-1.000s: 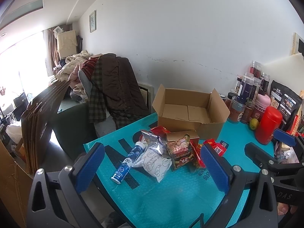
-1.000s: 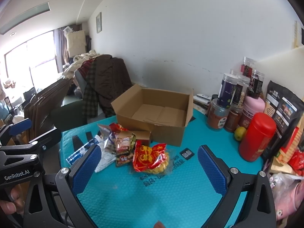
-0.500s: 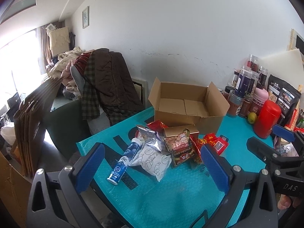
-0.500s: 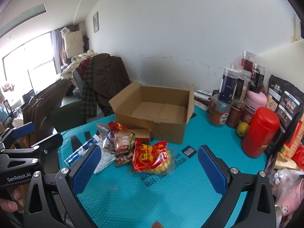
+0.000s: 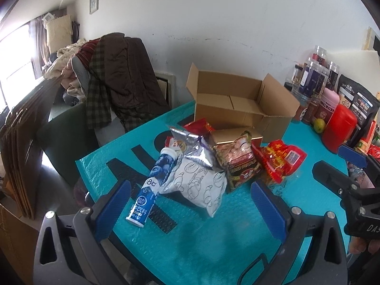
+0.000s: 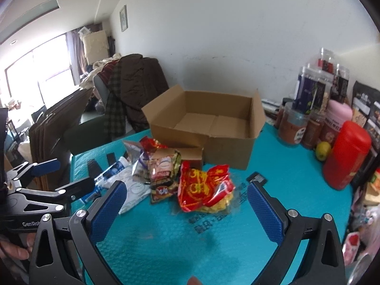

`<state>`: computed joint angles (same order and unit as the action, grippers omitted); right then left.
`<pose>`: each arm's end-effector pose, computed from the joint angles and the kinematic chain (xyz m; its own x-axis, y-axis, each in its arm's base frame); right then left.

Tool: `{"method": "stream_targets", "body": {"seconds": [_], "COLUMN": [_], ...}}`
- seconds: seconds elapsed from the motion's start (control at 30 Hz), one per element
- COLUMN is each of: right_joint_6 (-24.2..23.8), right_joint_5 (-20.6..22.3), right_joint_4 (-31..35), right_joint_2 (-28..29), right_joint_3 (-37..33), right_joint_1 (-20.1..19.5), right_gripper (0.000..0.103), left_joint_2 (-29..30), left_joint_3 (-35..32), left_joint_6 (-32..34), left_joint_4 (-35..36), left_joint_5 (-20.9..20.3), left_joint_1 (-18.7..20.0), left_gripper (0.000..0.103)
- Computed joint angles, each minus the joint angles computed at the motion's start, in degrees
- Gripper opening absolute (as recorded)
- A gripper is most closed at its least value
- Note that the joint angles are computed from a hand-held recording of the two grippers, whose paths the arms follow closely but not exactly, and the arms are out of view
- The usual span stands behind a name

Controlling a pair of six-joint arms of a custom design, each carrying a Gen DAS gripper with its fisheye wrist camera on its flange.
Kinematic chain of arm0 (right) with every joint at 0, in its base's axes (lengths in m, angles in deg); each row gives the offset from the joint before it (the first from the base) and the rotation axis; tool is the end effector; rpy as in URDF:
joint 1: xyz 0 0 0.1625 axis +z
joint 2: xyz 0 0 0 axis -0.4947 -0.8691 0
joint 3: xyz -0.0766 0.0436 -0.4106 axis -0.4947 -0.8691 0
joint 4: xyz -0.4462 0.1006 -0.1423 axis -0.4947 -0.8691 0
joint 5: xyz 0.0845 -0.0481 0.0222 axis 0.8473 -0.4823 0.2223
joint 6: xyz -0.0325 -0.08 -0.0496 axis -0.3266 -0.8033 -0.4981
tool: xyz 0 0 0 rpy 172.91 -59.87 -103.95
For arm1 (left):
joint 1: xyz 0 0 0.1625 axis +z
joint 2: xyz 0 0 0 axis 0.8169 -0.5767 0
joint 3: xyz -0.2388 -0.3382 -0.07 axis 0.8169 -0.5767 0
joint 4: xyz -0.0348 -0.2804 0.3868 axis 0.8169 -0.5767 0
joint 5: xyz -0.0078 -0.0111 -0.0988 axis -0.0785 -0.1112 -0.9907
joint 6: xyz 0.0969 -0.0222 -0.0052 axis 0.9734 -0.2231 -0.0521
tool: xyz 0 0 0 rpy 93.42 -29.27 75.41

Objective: Organize snacks
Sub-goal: 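Reach the left tool to the blue tube while the right tool reaches the white bread bag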

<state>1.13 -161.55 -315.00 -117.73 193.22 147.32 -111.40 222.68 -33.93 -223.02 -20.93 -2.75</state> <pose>0.2543 -0.3382 -0.0068 -0.7507 -0.1196 0.6497 -0.5760 0.6001 -0.5551 -0.0254 -0.3666 0.1906 -0.7371 0.1716 -0.6536 0.5694 0.6786 -0.4640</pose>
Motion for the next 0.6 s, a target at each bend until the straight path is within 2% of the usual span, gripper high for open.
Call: {"method": "stream_targets", "body": {"seconds": [0.2,0.5,0.53,0.6], "right_joint_6": [1.44,1.7,1.19,0.29], "right_joint_5": [3.27,5.88,6.04,6.21], "right_joint_4": [1.41,5.66,6.35,7.29], "right_joint_2": [3.22,7.72,8.32,9.33], "right_joint_3": [-1.68,-6.13,-6.95,-8.32], "right_joint_1": [-2.09,-2.38,-2.31,-2.3], "right_gripper": [0.103,0.103,0.103,0.103], "left_joint_2": [2.13,4.97,5.3,6.2], "left_joint_3": [-2.24,-6.16,-6.51,-7.62], "left_joint_6": [3.89,11.48,12.3,13.59], "left_joint_4": [-0.92,-3.63,-3.99,-3.59], "left_joint_5": [-3.25,-9.49,-9.87,-10.72], "left_joint_1": [6.59,15.9,16.65,18.32], "left_gripper": [0.103,0.102,0.101,0.088]}}
